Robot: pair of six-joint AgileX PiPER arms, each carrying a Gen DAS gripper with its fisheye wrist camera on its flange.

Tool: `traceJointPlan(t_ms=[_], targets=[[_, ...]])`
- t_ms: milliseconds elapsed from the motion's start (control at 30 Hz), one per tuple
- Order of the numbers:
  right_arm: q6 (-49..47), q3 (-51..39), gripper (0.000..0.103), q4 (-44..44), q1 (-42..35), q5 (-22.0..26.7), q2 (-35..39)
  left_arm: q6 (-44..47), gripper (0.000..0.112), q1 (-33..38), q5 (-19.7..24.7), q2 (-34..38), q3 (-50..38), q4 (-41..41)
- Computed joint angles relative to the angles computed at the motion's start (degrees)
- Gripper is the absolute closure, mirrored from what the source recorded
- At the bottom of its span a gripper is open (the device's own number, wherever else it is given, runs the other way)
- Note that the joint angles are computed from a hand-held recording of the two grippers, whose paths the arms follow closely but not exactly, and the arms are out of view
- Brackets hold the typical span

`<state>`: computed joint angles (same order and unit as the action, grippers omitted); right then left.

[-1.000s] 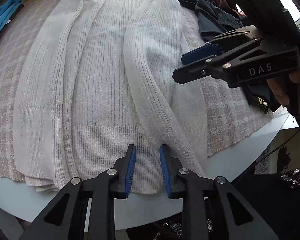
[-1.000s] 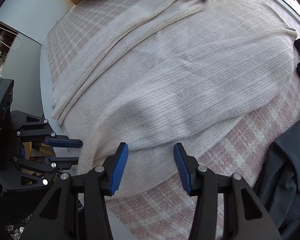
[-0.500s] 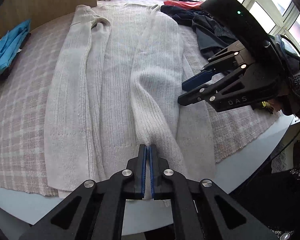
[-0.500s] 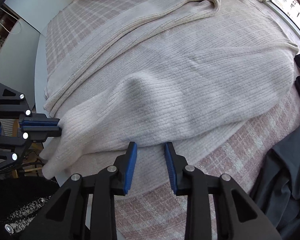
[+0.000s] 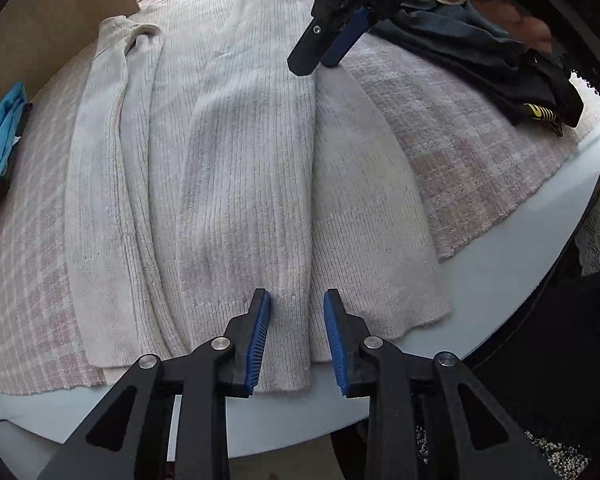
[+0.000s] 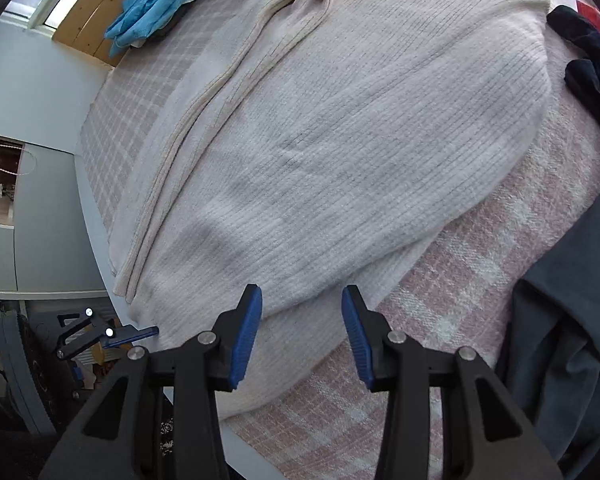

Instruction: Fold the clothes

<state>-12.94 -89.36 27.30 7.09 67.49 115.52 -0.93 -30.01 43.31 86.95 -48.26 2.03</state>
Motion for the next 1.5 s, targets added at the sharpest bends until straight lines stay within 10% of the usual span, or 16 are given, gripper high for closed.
traceJointPlan(t_ms=[100, 367, 667, 1000, 1500], targets=[[0.5, -0.6, 0.062, -0.2, 0.5, -0.4, 0.6, 2.4, 0.105, 1.8, -0.9, 0.1, -0.1, -0.7], [-0.1, -0.5, 0.062, -4.3, 3.2, -1.0, -0.4, 14.8, 0.108, 8.9, 3.7, -3.3, -3.1, -15.0], [1.8, 0.1, 0.062, -2.6, 1.3, -1.5, -1.1, 8.2, 0.107, -2.5, 3.1, -1.2, -4.6, -8.0], [-0.4, 8.0, 0.062, -8.9, 5.5, -10.2, -10.2, 16.5, 0.076, 10.4, 6.1, -4.1, -5.9, -20.3], [0.6, 21.4, 0.062, 8.7, 0.6, -12.8, -12.5, 12.1, 0.105, 5.0, -1.1, 10.2, -11.4, -10.8]])
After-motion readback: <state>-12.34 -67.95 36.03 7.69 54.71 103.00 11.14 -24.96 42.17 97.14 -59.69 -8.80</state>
